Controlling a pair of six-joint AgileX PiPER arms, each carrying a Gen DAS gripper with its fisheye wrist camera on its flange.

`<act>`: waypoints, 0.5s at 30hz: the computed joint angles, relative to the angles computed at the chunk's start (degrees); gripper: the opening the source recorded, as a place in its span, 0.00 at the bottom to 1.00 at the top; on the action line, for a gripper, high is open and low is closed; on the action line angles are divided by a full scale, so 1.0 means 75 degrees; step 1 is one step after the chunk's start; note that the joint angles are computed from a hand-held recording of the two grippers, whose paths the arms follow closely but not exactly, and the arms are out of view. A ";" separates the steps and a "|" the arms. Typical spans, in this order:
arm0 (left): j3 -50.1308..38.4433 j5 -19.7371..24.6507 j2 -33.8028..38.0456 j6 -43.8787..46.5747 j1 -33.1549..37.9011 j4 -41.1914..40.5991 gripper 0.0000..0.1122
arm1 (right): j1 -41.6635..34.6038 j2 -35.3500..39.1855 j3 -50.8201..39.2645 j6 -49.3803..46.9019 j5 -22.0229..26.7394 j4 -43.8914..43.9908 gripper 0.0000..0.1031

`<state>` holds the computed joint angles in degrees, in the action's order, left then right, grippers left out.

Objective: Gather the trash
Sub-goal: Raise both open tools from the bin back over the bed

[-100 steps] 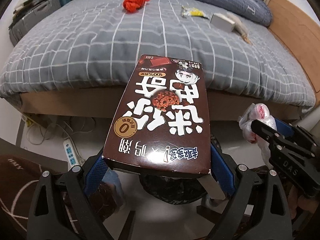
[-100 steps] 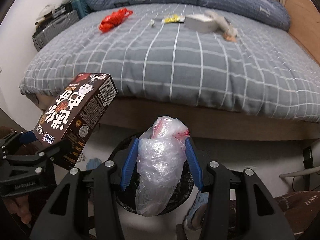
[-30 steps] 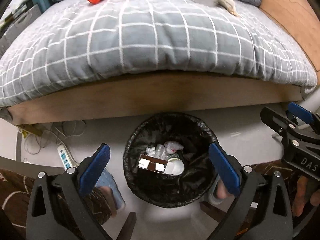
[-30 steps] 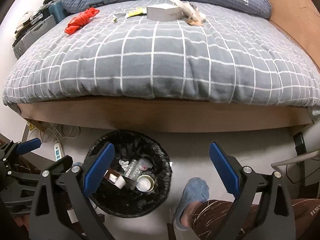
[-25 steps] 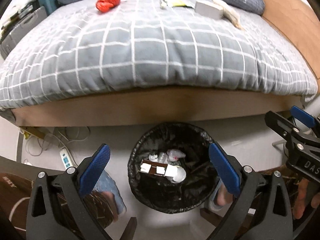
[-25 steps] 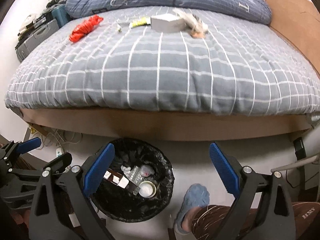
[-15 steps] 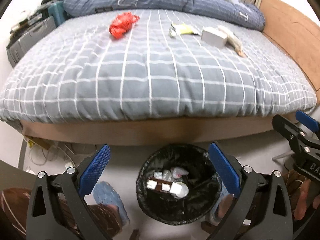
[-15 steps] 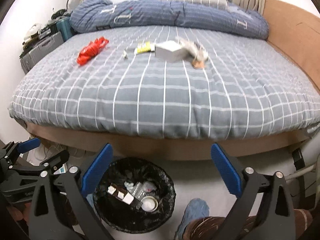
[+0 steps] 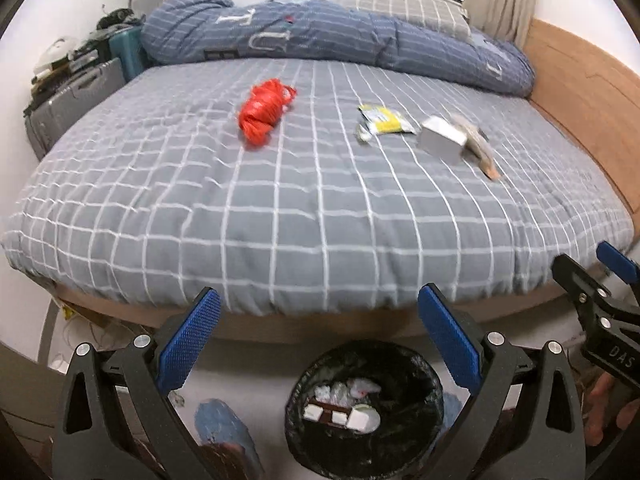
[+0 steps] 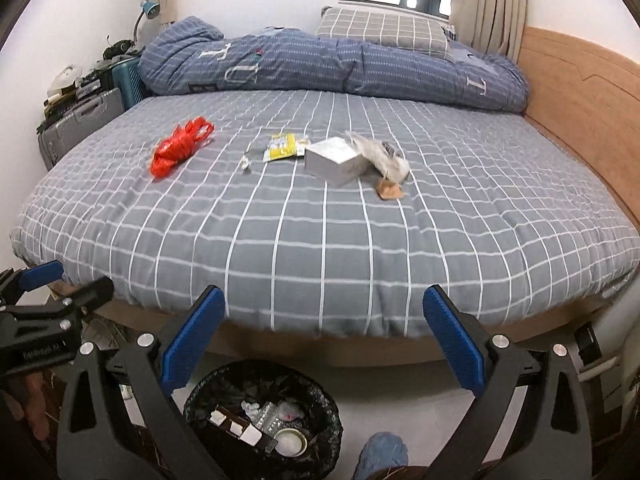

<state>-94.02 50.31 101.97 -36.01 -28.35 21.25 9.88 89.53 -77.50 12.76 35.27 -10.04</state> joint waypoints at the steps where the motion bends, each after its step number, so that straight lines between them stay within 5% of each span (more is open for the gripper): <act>1: -0.0174 0.0061 0.0096 0.0023 0.0065 0.0007 0.87 | -0.0052 0.0094 -0.0131 -0.0082 0.0006 0.0085 0.93; 15: -0.4124 0.1144 0.2501 0.1191 0.1204 -0.0498 0.87 | -0.0365 0.2575 -0.3433 -0.0615 0.0700 0.0123 0.92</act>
<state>-124.96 58.89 120.72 -27.08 -19.32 17.52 7.14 108.84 -103.24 8.14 40.52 -9.12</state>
